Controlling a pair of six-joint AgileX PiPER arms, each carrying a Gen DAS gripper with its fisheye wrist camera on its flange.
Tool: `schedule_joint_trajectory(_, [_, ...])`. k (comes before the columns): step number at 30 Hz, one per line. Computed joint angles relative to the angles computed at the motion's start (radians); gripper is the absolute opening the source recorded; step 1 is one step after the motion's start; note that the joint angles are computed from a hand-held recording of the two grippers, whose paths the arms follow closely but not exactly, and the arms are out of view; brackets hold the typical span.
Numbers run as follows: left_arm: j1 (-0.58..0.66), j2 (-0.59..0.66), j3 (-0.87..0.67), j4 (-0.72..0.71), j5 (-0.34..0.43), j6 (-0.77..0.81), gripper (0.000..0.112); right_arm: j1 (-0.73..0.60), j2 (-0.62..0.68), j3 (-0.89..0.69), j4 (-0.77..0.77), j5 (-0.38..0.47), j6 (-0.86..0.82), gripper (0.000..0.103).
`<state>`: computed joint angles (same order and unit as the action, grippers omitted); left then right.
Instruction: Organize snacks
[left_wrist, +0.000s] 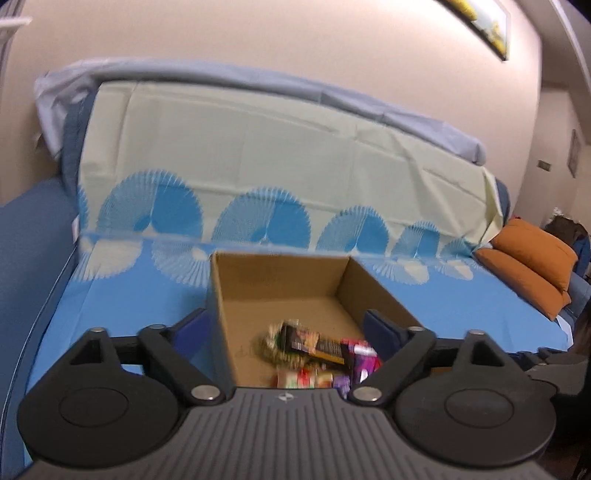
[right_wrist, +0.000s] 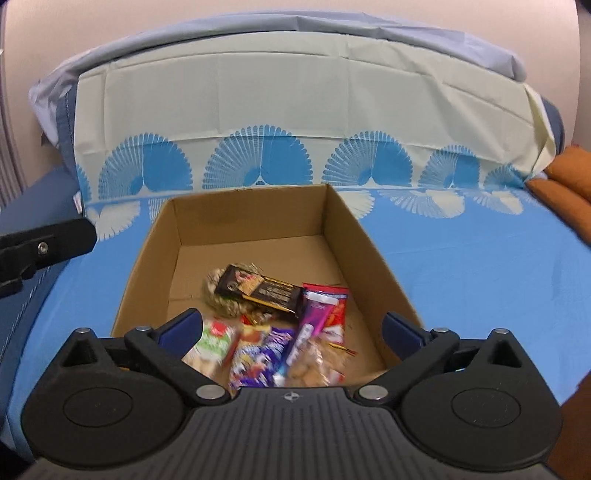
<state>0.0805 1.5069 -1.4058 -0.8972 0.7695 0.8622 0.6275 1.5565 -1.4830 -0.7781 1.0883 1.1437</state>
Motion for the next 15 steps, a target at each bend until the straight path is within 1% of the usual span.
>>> schedule_joint_trajectory(1, [-0.005,-0.009,-0.004,0.057,0.002,-0.063,0.101,0.012,-0.011,0.001,0.001,0.023,-0.012,0.102])
schedule_joint_trajectory(2, [-0.012,-0.021,-0.003,0.123,0.007,-0.135,0.103,0.032,-0.026,0.009,-0.003,0.050,-0.018,0.102])
schedule_joint_trajectory(4, [-0.026,-0.050,0.027,0.223,0.002,-0.237,0.103,0.061,-0.058,0.046,-0.013,0.081,-0.014,0.102])
schedule_joint_trajectory(5, [-0.032,-0.069,0.063,0.249,-0.014,-0.255,0.103,0.078,-0.073,0.072,-0.021,0.094,0.003,0.102])
schedule_joint_trajectory(8, [-0.023,-0.136,0.232,0.219,-0.078,-0.179,0.103,0.095,-0.101,0.119,-0.015,0.126,0.070,0.102])
schedule_joint_trajectory(9, [-0.022,-0.142,0.264,0.230,-0.071,-0.175,0.103,0.099,-0.115,0.141,-0.019,0.116,0.091,0.102])
schedule_joint_trajectory(11, [-0.029,-0.114,0.257,0.273,-0.015,-0.208,0.103,0.096,-0.129,0.172,-0.014,0.092,0.101,0.102])
schedule_joint_trajectory(12, [-0.031,-0.108,0.256,0.263,-0.016,-0.190,0.103,0.093,-0.128,0.179,-0.010,0.086,0.098,0.102])
schedule_joint_trajectory(13, [-0.035,-0.114,0.271,0.240,-0.048,-0.150,0.103,0.092,-0.127,0.186,-0.013,0.082,0.100,0.102])
schedule_joint_trajectory(15, [-0.051,-0.121,0.289,0.232,-0.107,-0.130,0.103,0.084,-0.121,0.191,-0.010,0.072,0.098,0.102])
